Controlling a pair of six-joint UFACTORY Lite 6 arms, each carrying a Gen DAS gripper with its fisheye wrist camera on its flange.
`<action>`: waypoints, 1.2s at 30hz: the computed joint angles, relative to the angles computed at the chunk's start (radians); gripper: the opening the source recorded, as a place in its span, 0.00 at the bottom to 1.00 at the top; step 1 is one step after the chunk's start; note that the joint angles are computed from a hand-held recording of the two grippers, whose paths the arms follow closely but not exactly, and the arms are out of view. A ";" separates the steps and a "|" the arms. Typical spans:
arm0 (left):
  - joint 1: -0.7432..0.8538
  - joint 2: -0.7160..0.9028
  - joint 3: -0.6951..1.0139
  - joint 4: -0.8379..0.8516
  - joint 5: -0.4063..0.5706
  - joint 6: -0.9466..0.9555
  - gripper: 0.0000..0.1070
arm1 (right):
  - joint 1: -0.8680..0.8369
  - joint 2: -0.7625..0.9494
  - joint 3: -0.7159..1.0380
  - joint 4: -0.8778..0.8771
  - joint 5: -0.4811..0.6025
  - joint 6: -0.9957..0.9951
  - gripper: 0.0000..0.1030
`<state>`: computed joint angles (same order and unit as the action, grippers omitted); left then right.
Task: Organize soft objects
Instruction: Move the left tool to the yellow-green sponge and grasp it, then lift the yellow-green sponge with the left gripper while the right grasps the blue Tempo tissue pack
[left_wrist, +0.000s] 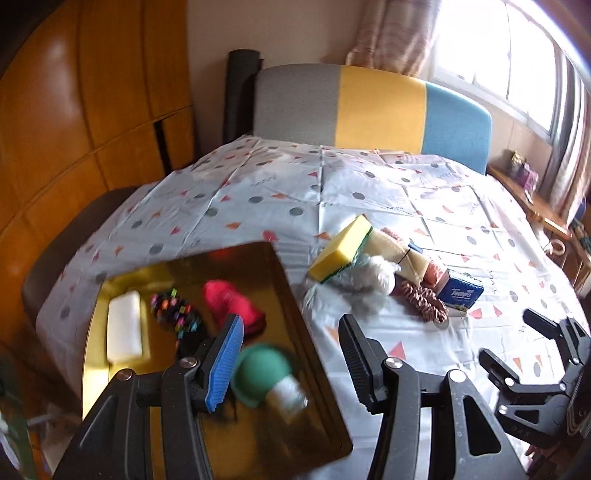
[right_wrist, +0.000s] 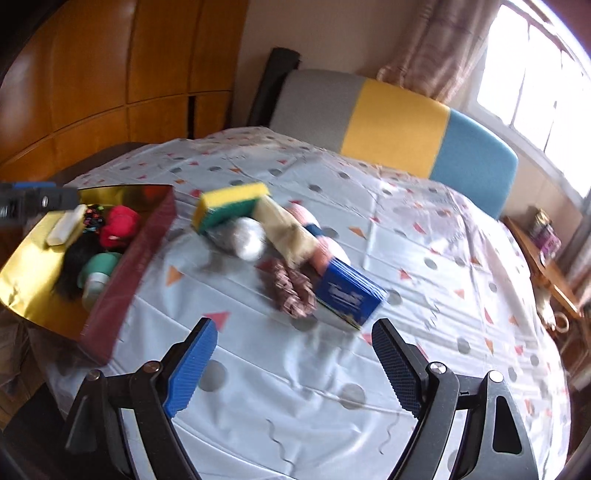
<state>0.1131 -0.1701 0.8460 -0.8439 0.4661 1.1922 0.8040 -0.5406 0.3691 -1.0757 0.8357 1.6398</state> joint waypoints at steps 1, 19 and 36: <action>-0.050 0.032 0.031 0.024 -0.030 -0.028 0.51 | -0.034 -0.041 -0.028 0.011 -0.011 -0.014 0.84; -0.436 0.868 0.813 0.759 -0.064 -0.859 0.65 | -0.270 -0.267 -0.120 0.112 -0.126 -0.195 0.87; -0.189 0.374 0.317 0.014 0.008 -0.124 0.34 | -0.485 -0.282 -0.184 0.230 -0.332 -0.334 0.87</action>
